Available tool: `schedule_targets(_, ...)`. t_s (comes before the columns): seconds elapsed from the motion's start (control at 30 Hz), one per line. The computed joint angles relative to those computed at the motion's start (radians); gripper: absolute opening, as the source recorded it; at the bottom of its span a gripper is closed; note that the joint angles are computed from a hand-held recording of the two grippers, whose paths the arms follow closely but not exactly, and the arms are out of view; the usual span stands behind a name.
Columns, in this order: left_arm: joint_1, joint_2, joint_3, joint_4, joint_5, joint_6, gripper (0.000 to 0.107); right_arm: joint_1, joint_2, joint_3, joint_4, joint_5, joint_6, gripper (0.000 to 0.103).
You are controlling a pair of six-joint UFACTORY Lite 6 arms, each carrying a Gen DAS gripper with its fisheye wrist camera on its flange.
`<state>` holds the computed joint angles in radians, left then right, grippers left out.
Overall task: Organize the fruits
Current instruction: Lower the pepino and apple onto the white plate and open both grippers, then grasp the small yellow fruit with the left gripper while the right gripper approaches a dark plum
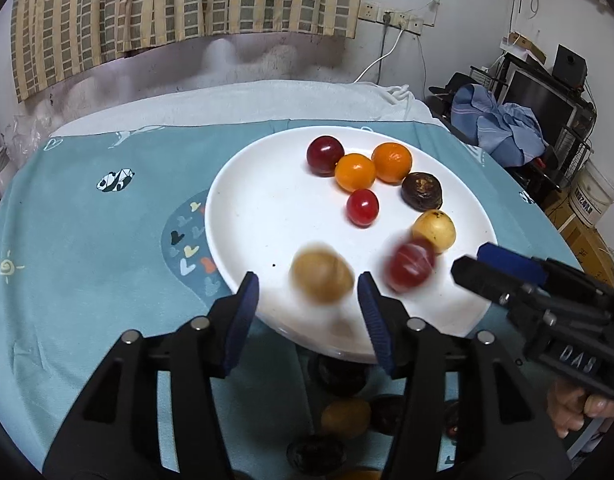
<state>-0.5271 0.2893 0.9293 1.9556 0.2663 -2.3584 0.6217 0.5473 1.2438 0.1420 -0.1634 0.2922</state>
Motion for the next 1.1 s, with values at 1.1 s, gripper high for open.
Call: schedule_targets(1.1,-0.203,-0.429,-0.606,-0.198,0.183,0.005,0.058,0.131,-0.318,-0.411,0.098,-0.093,-0.031,0.047)
